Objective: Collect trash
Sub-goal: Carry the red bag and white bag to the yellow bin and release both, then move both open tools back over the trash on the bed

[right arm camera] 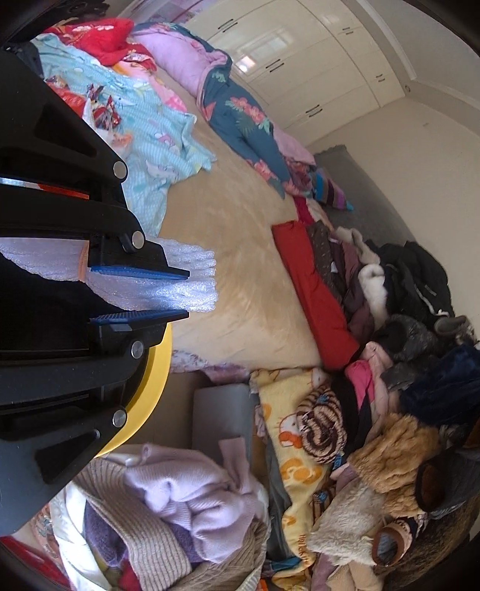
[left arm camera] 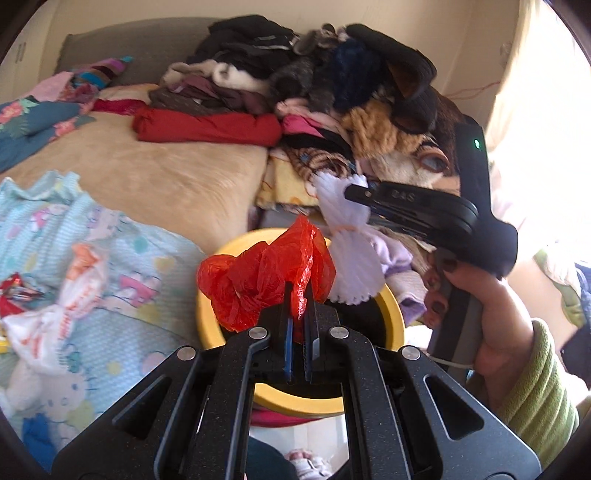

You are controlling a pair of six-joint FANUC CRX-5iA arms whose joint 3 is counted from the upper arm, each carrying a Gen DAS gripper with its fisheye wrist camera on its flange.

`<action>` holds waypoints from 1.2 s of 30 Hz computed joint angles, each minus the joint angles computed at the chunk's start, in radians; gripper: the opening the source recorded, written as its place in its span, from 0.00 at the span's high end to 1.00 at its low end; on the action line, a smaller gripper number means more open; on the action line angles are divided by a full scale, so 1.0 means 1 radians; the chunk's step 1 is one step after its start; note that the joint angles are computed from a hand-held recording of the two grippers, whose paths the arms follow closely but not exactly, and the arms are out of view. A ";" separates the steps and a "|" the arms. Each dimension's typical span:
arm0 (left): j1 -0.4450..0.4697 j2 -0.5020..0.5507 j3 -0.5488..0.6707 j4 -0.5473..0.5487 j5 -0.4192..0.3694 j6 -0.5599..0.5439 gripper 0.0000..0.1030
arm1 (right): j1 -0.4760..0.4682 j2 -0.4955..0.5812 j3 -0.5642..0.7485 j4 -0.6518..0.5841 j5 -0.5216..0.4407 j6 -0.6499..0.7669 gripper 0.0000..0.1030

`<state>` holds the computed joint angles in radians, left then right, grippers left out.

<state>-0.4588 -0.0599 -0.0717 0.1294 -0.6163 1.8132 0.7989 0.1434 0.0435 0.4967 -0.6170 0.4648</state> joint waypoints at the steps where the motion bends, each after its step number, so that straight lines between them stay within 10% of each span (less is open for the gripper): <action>1: 0.001 0.004 -0.005 0.018 0.004 -0.016 0.99 | -0.002 0.003 0.005 -0.011 -0.008 0.008 0.83; 7: 0.007 0.050 -0.045 0.177 0.042 -0.172 0.97 | -0.022 0.014 0.029 -0.098 -0.031 0.040 0.67; 9: 0.005 0.061 -0.030 0.136 0.026 -0.133 0.75 | -0.024 0.012 0.024 -0.099 -0.028 0.026 0.47; 11: 0.003 0.057 -0.022 0.077 0.014 -0.067 0.32 | -0.021 0.008 0.009 -0.071 -0.018 -0.010 0.39; 15: -0.022 0.031 0.024 -0.152 -0.038 0.131 0.10 | -0.017 0.006 -0.002 -0.043 0.003 -0.028 0.31; 19: -0.070 0.000 0.075 -0.392 -0.123 0.309 0.11 | -0.005 0.004 -0.012 -0.017 0.038 -0.035 0.27; 36: -0.101 -0.141 0.046 -0.704 -0.275 0.613 0.11 | 0.074 0.038 0.008 0.090 0.092 -0.011 0.24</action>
